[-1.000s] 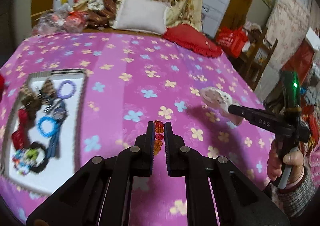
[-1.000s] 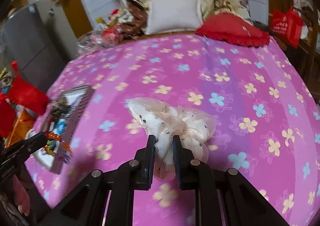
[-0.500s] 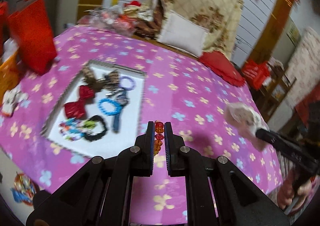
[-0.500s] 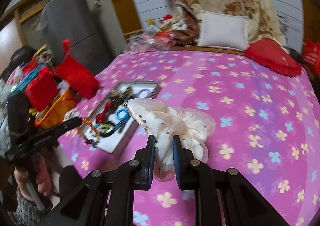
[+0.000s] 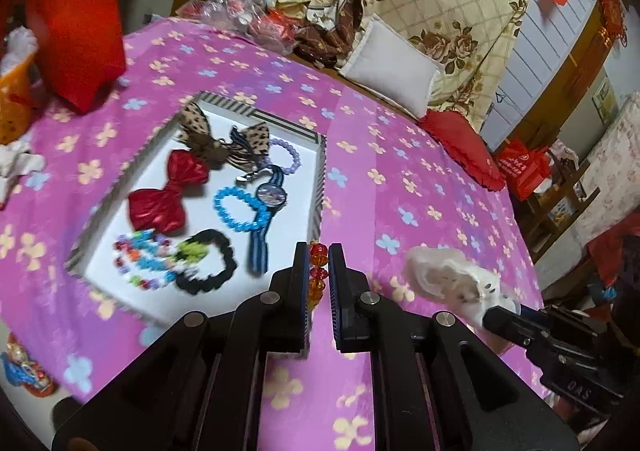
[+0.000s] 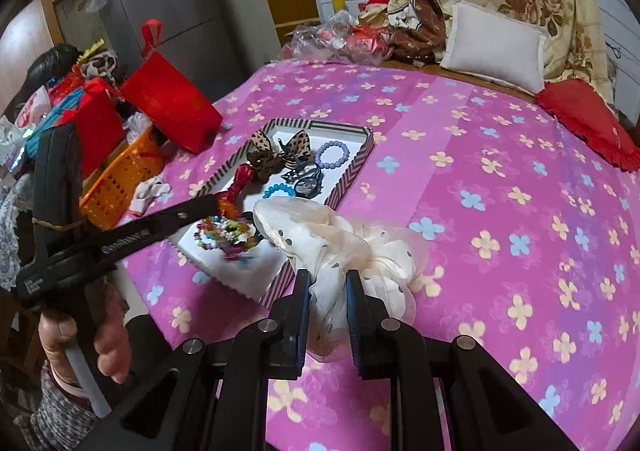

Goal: Organize jewelry
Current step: 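Carry the orange bracelet into the tray with left while right carries the scrunchie there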

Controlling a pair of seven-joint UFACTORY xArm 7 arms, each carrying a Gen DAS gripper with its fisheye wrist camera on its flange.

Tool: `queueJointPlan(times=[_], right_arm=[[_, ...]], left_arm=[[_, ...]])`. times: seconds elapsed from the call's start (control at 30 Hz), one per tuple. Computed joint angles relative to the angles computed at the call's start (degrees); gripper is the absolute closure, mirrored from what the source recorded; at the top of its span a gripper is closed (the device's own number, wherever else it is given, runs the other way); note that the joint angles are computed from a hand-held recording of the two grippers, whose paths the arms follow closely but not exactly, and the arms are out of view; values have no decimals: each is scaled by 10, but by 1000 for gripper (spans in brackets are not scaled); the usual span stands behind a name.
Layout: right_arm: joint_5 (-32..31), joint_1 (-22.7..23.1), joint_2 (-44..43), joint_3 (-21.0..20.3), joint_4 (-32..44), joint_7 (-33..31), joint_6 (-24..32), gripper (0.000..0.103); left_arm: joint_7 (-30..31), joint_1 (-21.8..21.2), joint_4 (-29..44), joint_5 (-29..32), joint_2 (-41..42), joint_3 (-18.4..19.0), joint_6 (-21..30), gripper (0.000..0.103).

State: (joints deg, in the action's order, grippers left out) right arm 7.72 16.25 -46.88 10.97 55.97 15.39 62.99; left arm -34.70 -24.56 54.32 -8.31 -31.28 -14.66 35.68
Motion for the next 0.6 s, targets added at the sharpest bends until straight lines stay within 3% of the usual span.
queueJointPlan(times=[0.17,0.33,0.6], right_arm=[[-13,-8,73,12,37,5,-19,87],[-43,-9,186,36,98,19,-57,87],[-168,21,383,64,241,62,-61,87]], left_arm=[[26,-19,-32,-34,25,25,-44,95],[44,-15,-74,-42,15,39,-31,95],[129,-58,-102,-106,13,73,-36,95]])
